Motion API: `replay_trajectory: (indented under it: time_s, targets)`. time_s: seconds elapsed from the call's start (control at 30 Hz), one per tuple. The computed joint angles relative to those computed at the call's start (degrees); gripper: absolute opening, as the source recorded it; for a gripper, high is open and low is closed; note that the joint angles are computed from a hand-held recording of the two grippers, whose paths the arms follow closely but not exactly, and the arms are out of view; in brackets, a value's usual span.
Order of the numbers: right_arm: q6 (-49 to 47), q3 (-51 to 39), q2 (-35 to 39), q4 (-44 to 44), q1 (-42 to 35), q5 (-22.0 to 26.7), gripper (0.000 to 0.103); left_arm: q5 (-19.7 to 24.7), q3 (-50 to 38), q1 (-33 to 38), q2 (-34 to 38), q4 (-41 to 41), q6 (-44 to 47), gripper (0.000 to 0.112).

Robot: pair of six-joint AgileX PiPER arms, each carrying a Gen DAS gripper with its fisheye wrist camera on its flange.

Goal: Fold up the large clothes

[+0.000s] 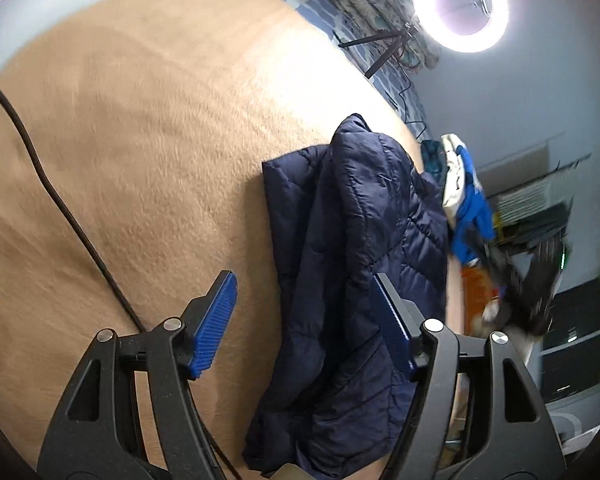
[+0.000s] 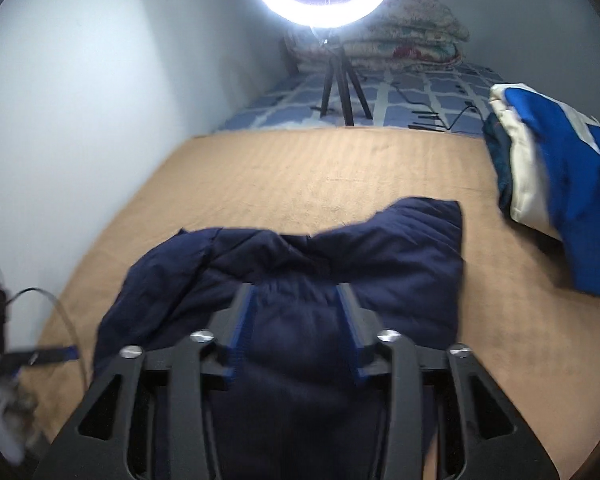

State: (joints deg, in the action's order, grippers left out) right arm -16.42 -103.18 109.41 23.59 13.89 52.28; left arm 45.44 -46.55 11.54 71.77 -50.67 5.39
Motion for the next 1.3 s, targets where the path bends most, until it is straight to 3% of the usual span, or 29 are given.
replay_trajectory:
  time_s: [0.13, 0.3, 0.47, 0.63, 0.77, 1.07, 1.2, 1.3]
  targets:
    - [-9.10, 16.52, -10.90, 9.89, -7.39, -1.61, 0.081, 2.32, 1.64, 2.39, 3.59, -9.12, 7.13, 0.074]
    - [-15.41, 27.82, -15.80, 18.85, -16.34, 2.70, 0.081, 2.91, -0.11, 0.65, 9.46, -14.69, 12.04, 0.079]
    - [-22.43, 34.03, -14.81, 26.26, -20.50, 4.57, 0.081, 1.83, -3.05, -1.33, 14.17, -16.29, 13.40, 0.079]
    - [-25.34, 31.97, -8.66, 31.62, -21.60, 9.74, 0.082, 1.86, -5.28, -0.88, 18.73, -20.73, 16.28, 0.079]
    - [-24.15, 29.28, -4.84, 32.14, -21.56, 11.02, 0.082, 1.95, -7.79, -0.98, 20.93, -21.63, 16.56, 0.079]
    - [-22.63, 25.90, -1.90, 32.52, -19.81, 10.83, 0.082, -1.94, -13.46, -5.69, 23.32, -13.25, 10.54, 0.079]
    - [-21.09, 25.40, -2.40, 30.34, -18.08, 9.68, 0.081, -3.63, -14.99, -7.80, 23.09, -8.20, 6.73, 0.065]
    - [-18.66, 24.23, -2.83, 28.09, -16.50, 9.28, 0.071, -4.09, -15.76, -8.91, 22.60, -5.63, 4.88, 0.049]
